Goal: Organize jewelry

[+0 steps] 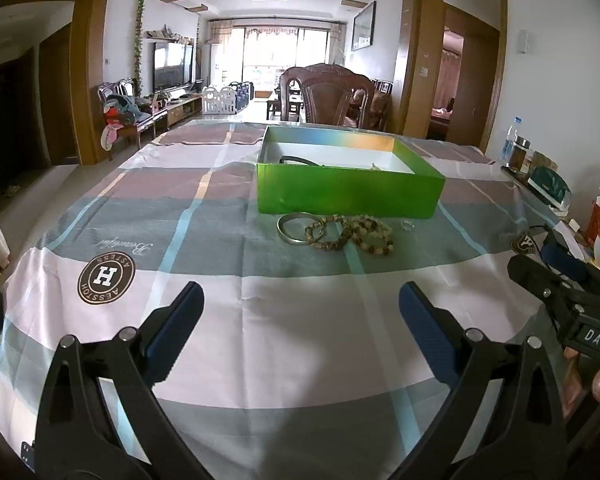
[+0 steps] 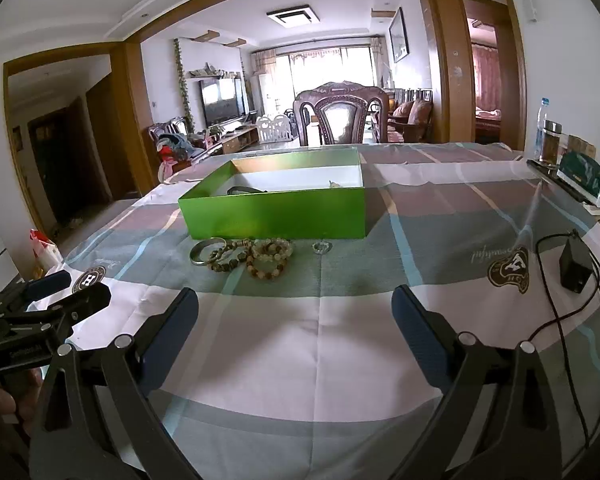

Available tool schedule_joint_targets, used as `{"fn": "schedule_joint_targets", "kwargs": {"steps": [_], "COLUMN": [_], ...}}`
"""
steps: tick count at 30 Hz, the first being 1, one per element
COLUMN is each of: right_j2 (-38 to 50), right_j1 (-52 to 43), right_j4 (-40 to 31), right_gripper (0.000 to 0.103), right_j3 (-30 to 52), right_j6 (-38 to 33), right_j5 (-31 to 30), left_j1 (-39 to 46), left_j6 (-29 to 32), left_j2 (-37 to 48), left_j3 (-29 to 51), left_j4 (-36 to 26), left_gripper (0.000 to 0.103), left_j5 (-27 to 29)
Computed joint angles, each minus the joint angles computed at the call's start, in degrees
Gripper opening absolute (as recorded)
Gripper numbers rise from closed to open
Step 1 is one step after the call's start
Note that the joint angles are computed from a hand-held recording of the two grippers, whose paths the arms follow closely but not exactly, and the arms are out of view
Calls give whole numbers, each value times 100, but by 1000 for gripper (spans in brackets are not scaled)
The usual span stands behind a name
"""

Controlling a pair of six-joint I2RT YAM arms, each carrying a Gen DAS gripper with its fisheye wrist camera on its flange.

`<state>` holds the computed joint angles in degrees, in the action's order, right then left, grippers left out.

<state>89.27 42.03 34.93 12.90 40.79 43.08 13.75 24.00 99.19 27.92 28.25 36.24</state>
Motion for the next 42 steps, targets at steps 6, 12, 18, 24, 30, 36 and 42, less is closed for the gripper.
{"fn": "schedule_joint_targets", "kwargs": {"steps": [6, 12, 18, 24, 30, 36, 42], "right_j2": [66, 57, -190, 302, 1947, 3081, 3432], "right_j1": [-52, -158, -595, -1509, -2338, -2554, -2533], "right_j4": [96, 18, -770, -1610, -2530, -3220, -3544], "right_gripper": [95, 95, 95, 79, 47, 28, 26], "right_j3": [0, 66, 557, 1694, 3425, 4643, 5187], "right_j6": [-65, -238, -1170, -2913, -4317, -4853, -4971], "right_j5": [-77, -244, -843, -2030, -3149, -3371, -3372], "left_j1": [-15, -8, -34, -18, -5, 4, -68], "left_j6": [19, 29, -1, -35, -51, -83, -122], "left_j2": [42, 73, 167, 341, 652, 964, 1207], "left_j3": [48, 82, 154, 339, 682, 1108, 1444], "left_j4": [-59, -78, -95, -153, -268, -491, -669], "left_gripper": [97, 97, 97, 97, 97, 97, 97], "left_j5": [11, 27, -5, 22, -25, -92, -159]}}
